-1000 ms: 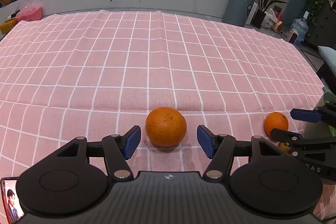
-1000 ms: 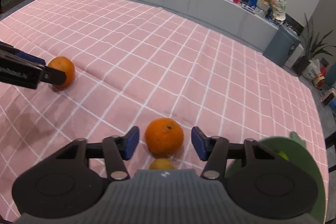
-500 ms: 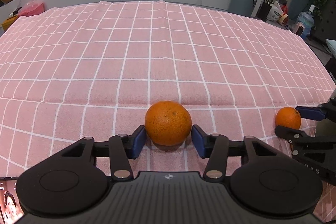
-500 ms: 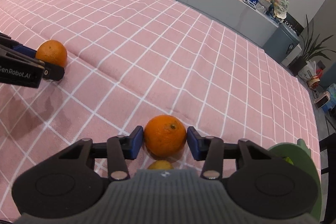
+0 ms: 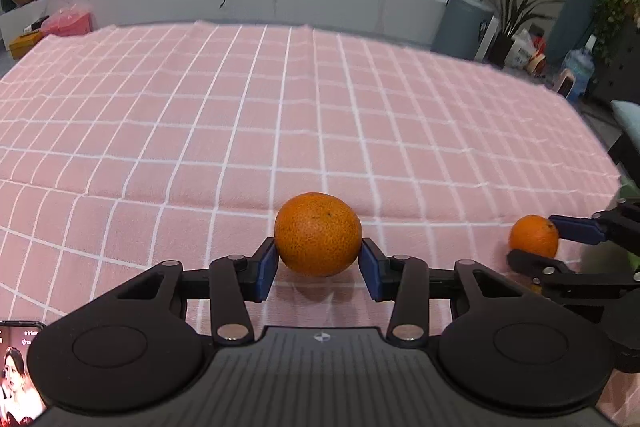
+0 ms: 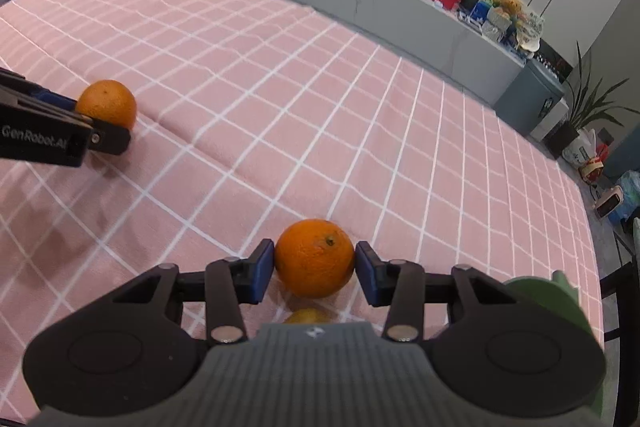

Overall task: Organize fruits
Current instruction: 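Grasp an orange with the left tool while the right tool grasps another orange, then lower both oranges into the colander and open both tools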

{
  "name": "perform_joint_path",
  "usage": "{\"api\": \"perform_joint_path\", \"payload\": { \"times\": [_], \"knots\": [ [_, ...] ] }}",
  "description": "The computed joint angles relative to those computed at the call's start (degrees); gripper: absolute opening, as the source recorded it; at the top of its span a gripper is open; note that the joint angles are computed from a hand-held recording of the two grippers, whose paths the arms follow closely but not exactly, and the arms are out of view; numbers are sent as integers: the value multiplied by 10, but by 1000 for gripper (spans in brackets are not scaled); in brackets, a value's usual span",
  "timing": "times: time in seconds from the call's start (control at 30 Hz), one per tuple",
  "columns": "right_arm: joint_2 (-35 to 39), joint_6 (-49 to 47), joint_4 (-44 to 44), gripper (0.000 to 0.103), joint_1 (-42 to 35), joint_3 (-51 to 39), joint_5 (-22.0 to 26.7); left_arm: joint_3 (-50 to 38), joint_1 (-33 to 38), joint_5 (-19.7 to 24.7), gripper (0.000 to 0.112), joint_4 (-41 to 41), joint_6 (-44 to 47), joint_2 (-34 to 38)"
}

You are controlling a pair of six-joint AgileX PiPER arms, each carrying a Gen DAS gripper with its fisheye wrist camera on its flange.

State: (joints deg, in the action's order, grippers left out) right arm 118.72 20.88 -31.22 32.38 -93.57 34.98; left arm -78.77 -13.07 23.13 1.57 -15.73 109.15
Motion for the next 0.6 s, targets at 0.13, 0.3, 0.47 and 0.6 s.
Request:
{"api": "perform_joint_path", "payload": {
  "times": [0.13,0.3,0.47,0.6],
  "knots": [
    [-41,22,-18,41,6,38,-24,31,-6,-20,49,-34,18,-36],
    [-109,29,-26,41,9,90,-42,52,-29,-34,49,-51,42,-74],
    [-186,39,-36,41,8,148,-52,49,-59,-31,49,-60,47,-92],
    [-247,33,-35,41,1,194,-54,47,-87,-27,49,-57,41,-97]
  ]
}}
